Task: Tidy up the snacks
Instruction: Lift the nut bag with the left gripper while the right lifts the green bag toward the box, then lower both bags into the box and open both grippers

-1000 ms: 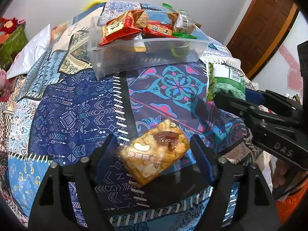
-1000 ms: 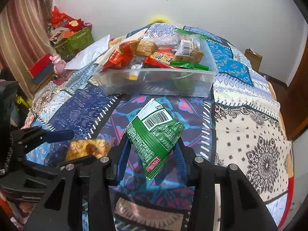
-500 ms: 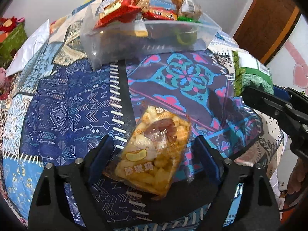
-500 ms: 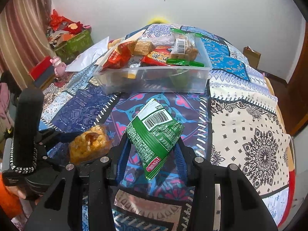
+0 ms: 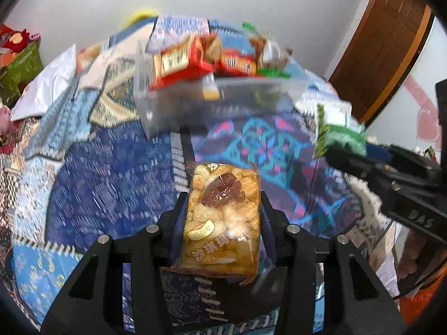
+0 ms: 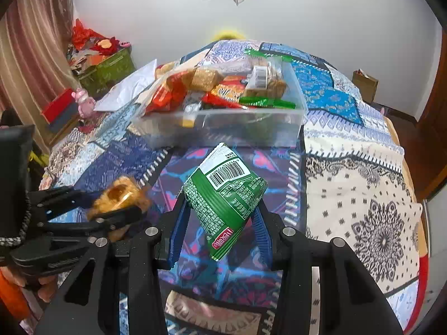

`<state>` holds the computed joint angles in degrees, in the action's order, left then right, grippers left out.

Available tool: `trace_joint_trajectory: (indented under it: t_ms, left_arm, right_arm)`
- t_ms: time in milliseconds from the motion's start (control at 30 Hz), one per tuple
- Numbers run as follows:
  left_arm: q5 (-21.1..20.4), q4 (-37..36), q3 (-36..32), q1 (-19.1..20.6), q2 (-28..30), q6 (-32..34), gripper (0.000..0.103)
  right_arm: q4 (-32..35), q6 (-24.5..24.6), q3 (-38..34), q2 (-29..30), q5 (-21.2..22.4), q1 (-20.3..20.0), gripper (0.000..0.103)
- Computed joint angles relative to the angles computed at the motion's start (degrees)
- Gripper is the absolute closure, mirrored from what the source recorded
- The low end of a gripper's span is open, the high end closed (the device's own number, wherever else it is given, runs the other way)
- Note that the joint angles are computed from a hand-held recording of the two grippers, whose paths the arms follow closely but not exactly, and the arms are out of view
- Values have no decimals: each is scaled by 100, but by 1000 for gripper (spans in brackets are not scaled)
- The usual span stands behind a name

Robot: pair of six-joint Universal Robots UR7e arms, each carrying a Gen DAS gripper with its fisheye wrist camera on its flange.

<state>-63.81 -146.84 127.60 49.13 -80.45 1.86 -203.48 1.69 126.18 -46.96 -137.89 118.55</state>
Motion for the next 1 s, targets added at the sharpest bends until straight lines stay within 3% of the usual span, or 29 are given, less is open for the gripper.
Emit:
trace_joint_trajectory:
  t_ms: [300,700,1000]
  left_arm:
    - [-151,-511,-443,-92,304,238,57]
    - [-364,-977,-1476,-72,1396,432,57]
    - [-242,-1048,-2036,76,2097,439,57]
  right_arm:
    - [-253,-380,-272,-53,-2,-88,62]
    - [-576,-1008,-626,-126,99,-263,62]
    - [-584,-1187,-880,-55,231,-480,62]
